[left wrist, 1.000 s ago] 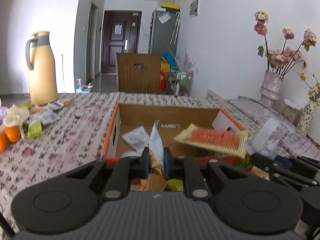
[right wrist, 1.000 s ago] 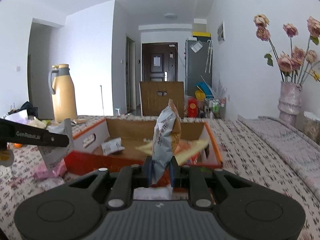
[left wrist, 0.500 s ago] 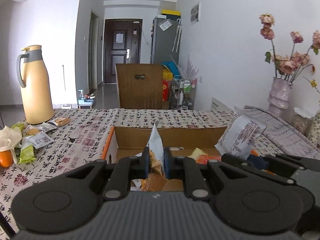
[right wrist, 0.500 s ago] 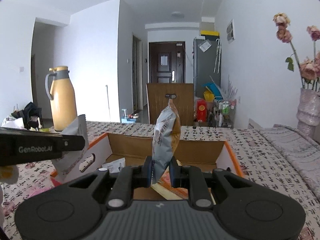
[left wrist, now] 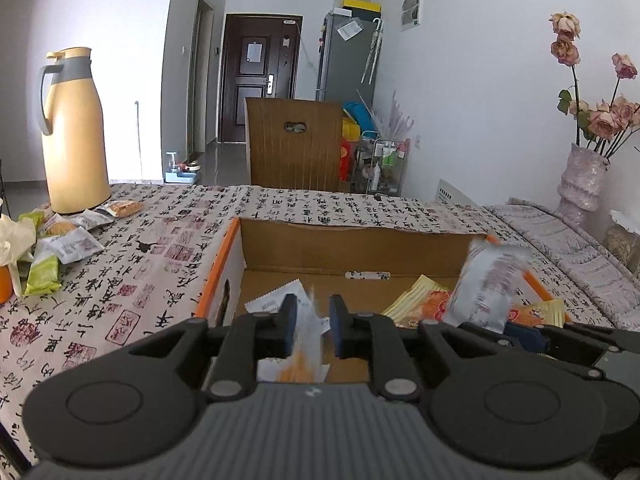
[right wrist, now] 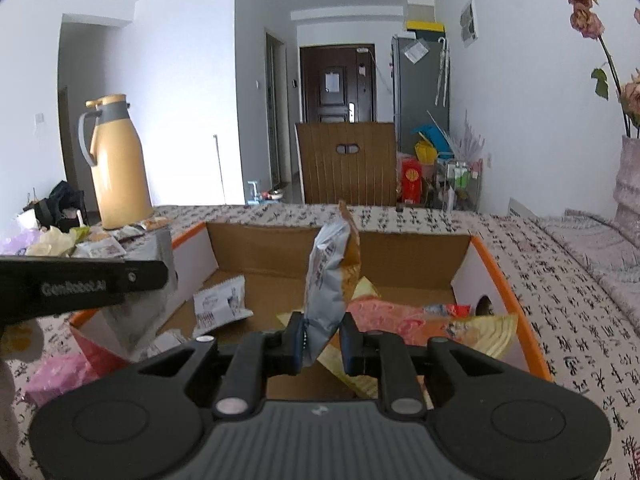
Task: Organize snacks
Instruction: 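Carry both packets over the box and open both tools to drop them, then withdraw both tools from the box back toward the snack pile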
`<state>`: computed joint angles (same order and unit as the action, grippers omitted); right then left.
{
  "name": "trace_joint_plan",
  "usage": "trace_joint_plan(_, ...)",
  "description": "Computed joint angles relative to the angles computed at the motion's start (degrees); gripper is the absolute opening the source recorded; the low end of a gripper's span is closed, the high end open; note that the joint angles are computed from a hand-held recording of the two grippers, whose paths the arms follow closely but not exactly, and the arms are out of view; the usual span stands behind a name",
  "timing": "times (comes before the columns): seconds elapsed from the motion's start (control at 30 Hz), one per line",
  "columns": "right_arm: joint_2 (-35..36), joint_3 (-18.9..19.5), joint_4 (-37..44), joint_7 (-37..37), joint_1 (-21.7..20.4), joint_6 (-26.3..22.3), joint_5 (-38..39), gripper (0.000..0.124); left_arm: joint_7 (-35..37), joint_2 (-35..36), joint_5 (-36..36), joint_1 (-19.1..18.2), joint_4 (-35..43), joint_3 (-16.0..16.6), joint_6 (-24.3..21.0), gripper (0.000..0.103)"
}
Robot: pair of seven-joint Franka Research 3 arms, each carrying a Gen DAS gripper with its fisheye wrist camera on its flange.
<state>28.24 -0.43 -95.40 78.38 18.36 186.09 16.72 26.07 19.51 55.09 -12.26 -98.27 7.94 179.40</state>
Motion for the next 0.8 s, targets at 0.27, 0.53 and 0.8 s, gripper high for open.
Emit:
trace_joint_plan(0.27,-0.78,-7.87,-2.12,1.78,6.62,3.39,2.26,0.103,-22.33,-1.51,19.27,-7.28,1.19,8.84,-2.36,0.103)
trace_joint_plan(0.53,-0.25,-10.75,-1.59,2.99,8.67,2.75,3.42,0.103,-25.98,-2.56,23.90,-3.95,1.17,4.42,-5.06,0.103)
trace_joint_plan(0.8,-1.27,-12.23,-2.71,2.27,10.11,4.97,4.73,0.103,-28.30,-3.85,27.57,0.48,0.88,-0.71,-5.54,0.103)
